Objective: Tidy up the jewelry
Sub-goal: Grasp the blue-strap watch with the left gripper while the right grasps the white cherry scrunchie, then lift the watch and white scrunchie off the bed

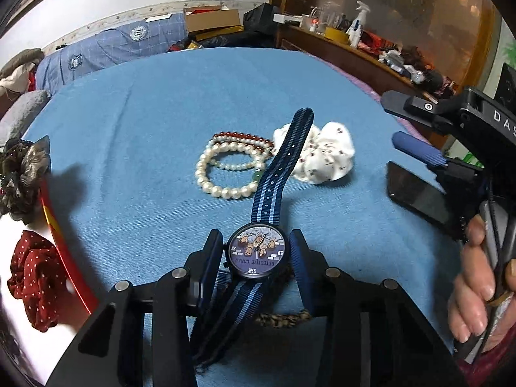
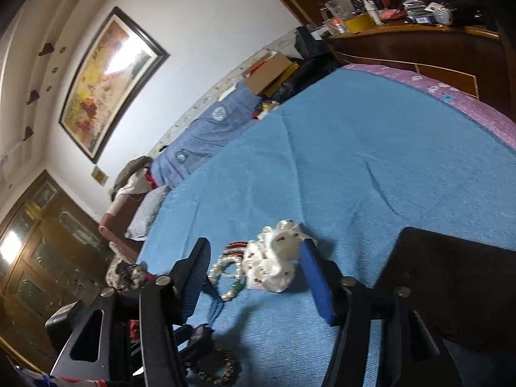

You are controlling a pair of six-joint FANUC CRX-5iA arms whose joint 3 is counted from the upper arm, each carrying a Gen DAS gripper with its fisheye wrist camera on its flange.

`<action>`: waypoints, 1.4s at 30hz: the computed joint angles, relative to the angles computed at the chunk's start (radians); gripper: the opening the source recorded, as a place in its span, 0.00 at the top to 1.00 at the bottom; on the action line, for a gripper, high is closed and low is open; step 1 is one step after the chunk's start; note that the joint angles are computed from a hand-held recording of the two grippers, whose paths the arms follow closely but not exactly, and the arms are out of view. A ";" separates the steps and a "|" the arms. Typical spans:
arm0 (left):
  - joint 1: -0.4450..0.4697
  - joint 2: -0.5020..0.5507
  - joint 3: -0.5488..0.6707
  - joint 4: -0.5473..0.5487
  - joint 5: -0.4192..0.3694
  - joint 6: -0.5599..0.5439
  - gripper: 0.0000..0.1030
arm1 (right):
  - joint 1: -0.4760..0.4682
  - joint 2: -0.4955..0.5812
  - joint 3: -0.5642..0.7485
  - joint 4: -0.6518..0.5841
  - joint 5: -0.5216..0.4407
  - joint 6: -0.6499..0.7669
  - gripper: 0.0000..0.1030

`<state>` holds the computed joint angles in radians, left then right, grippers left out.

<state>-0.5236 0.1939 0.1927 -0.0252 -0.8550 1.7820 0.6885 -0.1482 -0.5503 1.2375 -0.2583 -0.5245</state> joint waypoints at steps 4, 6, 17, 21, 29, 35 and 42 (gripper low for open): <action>0.007 0.020 0.003 0.027 -0.010 -0.010 0.60 | 0.058 0.033 0.064 -0.246 -0.081 0.217 0.38; 0.010 0.016 -0.006 0.032 0.001 -0.010 0.60 | 0.078 0.053 0.103 -0.343 -0.111 0.318 0.38; 0.029 -0.098 -0.095 -0.097 0.145 0.178 0.60 | 0.085 0.242 0.437 -0.808 -0.372 0.814 0.37; 0.026 -0.106 -0.089 -0.140 0.146 0.223 0.60 | 0.103 0.311 0.513 -0.819 -0.457 0.933 0.65; 0.006 -0.158 -0.114 -0.243 0.213 0.310 0.60 | 0.098 0.169 0.252 -0.345 -0.266 0.566 0.88; -0.020 -0.158 -0.088 -0.338 0.189 0.377 0.60 | 0.053 0.105 0.140 -0.030 -0.126 0.316 0.88; -0.035 -0.210 -0.122 -0.431 0.254 0.486 0.61 | 0.049 0.105 0.129 0.052 -0.087 0.262 0.88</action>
